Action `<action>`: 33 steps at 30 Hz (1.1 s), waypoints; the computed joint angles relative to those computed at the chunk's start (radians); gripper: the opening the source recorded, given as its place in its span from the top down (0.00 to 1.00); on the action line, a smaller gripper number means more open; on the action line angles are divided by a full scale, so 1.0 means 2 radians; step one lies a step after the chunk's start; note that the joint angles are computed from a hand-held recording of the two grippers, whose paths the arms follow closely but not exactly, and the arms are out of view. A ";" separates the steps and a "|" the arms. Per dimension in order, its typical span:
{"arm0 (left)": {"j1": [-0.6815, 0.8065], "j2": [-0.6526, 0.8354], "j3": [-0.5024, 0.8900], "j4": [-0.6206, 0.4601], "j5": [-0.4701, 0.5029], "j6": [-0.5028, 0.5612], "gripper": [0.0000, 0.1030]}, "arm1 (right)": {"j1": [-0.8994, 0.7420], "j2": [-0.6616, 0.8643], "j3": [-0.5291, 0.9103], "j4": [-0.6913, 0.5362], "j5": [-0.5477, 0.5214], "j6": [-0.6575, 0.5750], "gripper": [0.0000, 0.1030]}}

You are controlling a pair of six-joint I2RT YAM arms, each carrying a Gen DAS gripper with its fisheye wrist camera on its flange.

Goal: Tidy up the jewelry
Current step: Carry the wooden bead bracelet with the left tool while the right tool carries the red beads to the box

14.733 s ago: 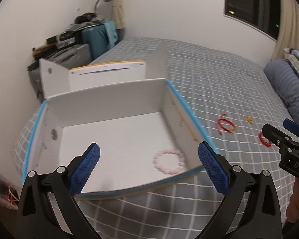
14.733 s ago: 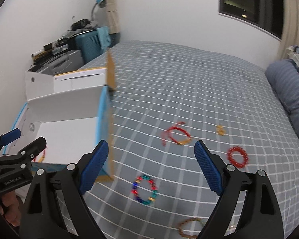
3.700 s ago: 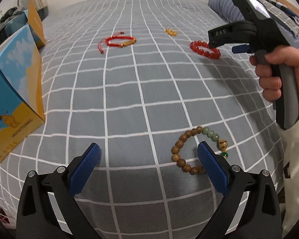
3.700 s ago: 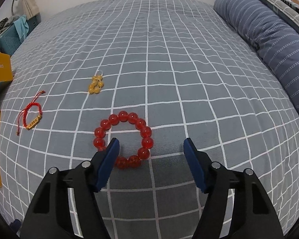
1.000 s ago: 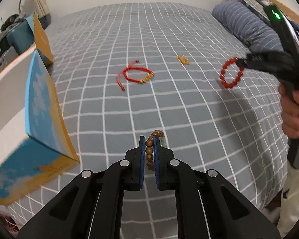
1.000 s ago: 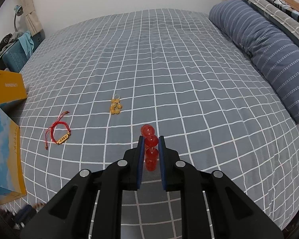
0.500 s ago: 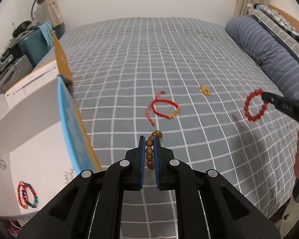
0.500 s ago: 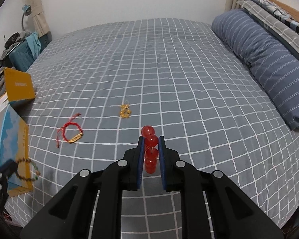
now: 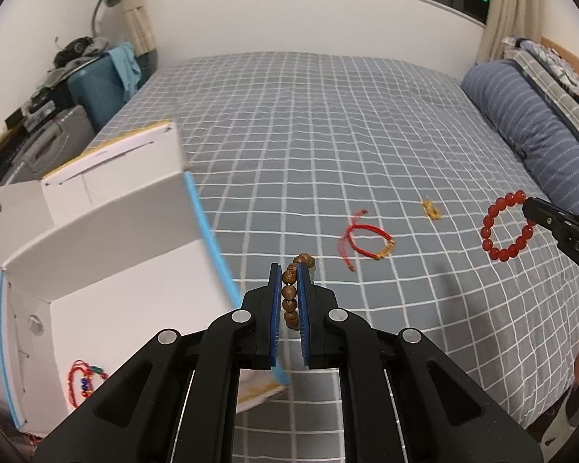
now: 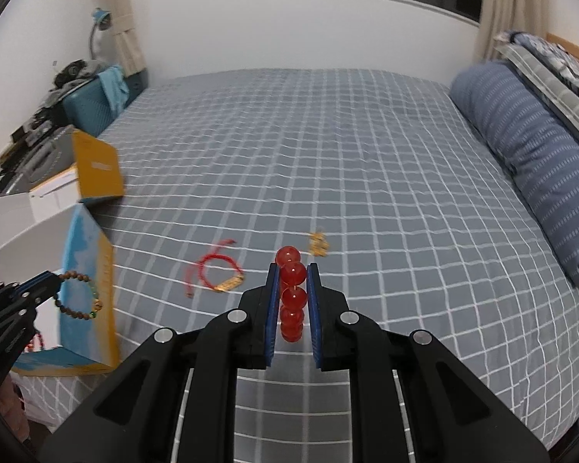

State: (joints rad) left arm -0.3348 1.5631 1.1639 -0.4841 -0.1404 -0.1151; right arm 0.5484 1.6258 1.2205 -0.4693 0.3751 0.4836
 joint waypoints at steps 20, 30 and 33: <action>0.196 -0.093 -0.024 -0.044 0.057 0.057 0.93 | 0.140 0.175 0.274 -0.055 0.000 -0.015 0.87; 0.286 -0.108 -0.049 -0.042 0.079 0.083 0.93 | 0.183 0.290 0.417 -0.092 -0.023 -0.022 0.87; 0.310 -0.103 -0.061 -0.034 0.091 0.090 0.93 | 0.189 0.328 0.458 -0.106 -0.030 -0.021 0.87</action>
